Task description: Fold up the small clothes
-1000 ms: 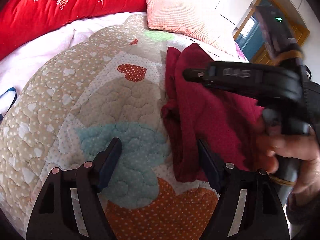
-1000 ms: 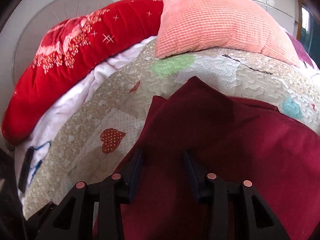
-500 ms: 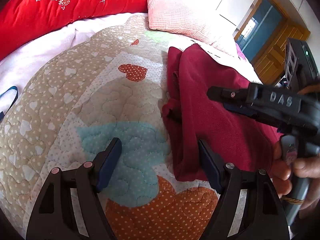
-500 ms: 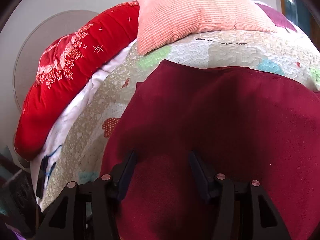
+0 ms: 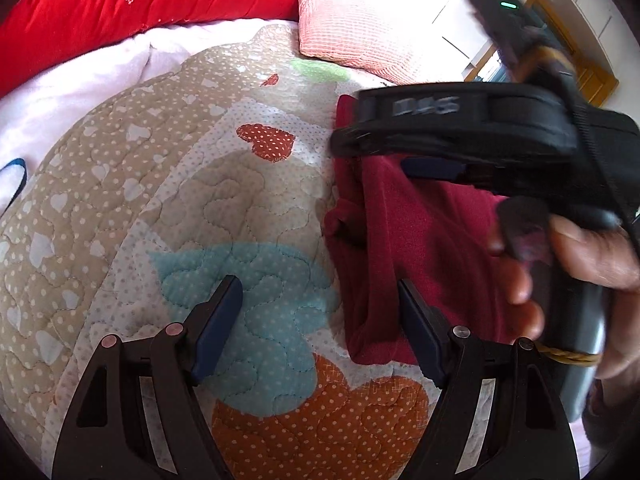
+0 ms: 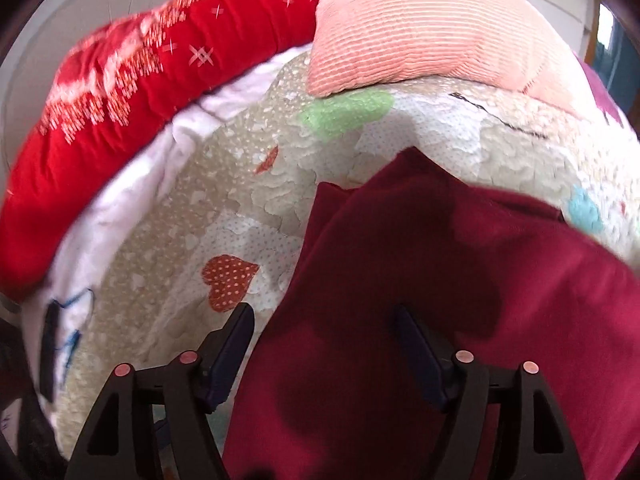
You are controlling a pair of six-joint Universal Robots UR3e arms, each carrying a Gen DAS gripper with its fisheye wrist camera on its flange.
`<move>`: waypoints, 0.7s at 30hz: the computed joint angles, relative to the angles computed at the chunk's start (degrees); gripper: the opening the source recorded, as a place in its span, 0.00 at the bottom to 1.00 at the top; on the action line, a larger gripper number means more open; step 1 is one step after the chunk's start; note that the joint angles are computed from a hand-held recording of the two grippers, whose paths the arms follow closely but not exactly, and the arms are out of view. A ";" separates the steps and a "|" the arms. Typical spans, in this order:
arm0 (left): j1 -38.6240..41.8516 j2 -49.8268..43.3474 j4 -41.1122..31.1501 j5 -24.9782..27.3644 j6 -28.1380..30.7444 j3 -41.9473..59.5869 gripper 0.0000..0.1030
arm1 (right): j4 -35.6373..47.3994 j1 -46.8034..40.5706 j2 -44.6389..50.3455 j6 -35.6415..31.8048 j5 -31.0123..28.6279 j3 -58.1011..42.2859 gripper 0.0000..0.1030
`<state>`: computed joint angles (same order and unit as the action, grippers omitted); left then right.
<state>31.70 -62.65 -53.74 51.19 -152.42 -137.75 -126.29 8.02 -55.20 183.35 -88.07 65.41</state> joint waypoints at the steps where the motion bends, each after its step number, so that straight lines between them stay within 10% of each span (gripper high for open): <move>1: 0.04 -0.17 -0.04 -0.12 -0.02 0.08 0.76 | 1.68 0.73 1.60 -1.01 -1.34 -2.54 0.79; 7: 0.47 -0.69 -0.32 -1.28 0.34 0.19 0.81 | -6.27 3.85 2.43 -6.04 -10.86 1.48 0.70; 12: 0.37 -1.29 0.89 -2.95 -0.61 -0.14 0.87 | -15.25 -2.83 -7.10 -6.30 1.03 15.56 0.28; 21: -3.00 -8.82 13.80 -7.05 -7.67 -0.73 0.98 | -23.16 -11.79 -17.78 -2.78 18.63 31.08 0.20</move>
<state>28.70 -71.48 -39.94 44.14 -160.09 -138.48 -149.45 -3.77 -72.98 180.57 -69.44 96.49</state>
